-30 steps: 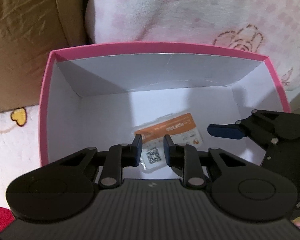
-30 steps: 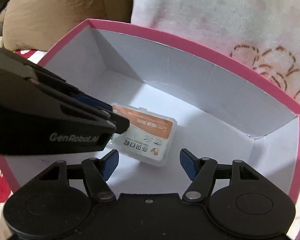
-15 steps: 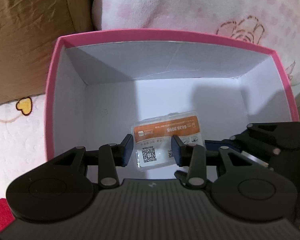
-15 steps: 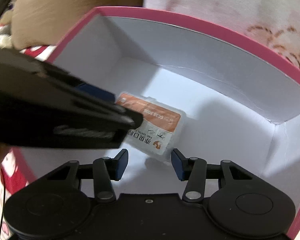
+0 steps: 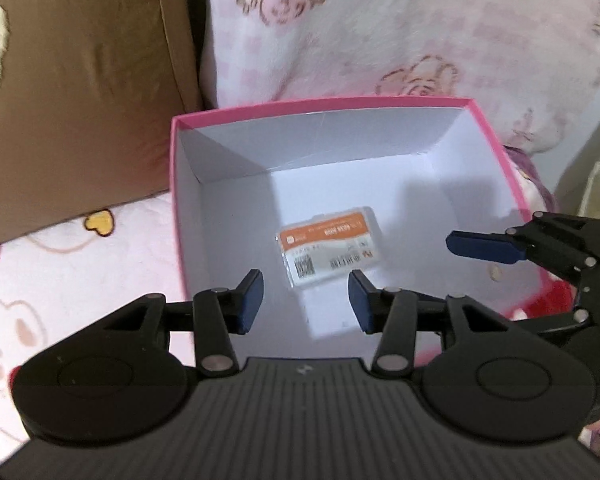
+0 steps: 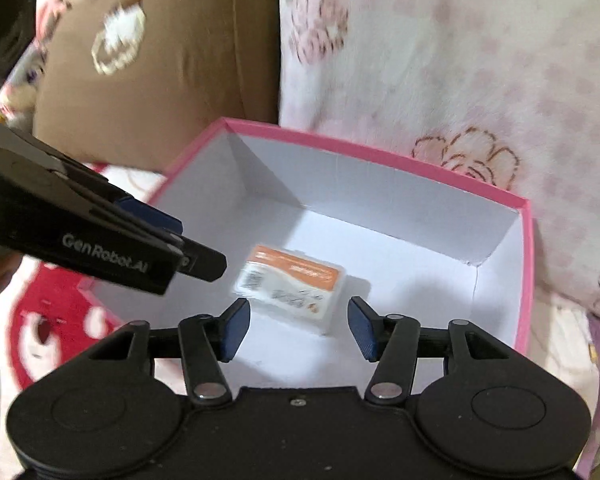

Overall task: Organize objects
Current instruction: 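Withdraw the left tool and move it to the orange makeup sponge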

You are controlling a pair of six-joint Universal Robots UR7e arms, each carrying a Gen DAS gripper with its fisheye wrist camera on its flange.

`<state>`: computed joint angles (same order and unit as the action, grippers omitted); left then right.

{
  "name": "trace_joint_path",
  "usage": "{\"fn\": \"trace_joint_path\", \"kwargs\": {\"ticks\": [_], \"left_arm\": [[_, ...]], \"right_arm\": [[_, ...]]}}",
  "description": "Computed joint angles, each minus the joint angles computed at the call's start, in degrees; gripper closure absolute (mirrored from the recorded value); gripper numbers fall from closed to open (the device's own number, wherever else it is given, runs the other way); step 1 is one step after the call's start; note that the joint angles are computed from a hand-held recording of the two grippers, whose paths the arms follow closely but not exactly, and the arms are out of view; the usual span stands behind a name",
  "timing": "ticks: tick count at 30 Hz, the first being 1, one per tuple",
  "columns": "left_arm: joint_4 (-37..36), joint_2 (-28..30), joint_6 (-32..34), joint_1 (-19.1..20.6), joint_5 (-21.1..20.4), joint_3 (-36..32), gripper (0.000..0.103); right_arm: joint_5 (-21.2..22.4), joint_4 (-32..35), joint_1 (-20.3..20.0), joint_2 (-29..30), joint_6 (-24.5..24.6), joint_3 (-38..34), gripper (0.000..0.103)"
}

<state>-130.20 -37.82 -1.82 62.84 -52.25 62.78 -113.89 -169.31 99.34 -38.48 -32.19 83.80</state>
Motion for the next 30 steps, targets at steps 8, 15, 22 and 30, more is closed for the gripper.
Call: {"fn": "trace_joint_path", "kwargs": {"ticks": [8, 15, 22, 30], "left_arm": [[0.9, -11.4, 0.2, -3.5, 0.8, 11.2, 0.045], [1.4, -20.9, 2.2, -7.1, 1.1, 19.8, 0.032], [2.8, -28.5, 1.4, -9.0, -1.9, 28.0, 0.02], [0.1, -34.0, 1.5, -9.3, -5.7, 35.9, 0.018]], "right_arm": [[-1.9, -7.2, 5.8, -5.3, 4.0, 8.4, 0.035], [-4.1, -12.2, 9.1, -8.0, 4.1, 13.2, 0.024], [-7.1, -15.5, 11.7, -11.1, 4.6, 19.7, 0.012], [-8.6, -18.9, 13.9, -12.6, 4.6, 26.0, 0.008]]}}
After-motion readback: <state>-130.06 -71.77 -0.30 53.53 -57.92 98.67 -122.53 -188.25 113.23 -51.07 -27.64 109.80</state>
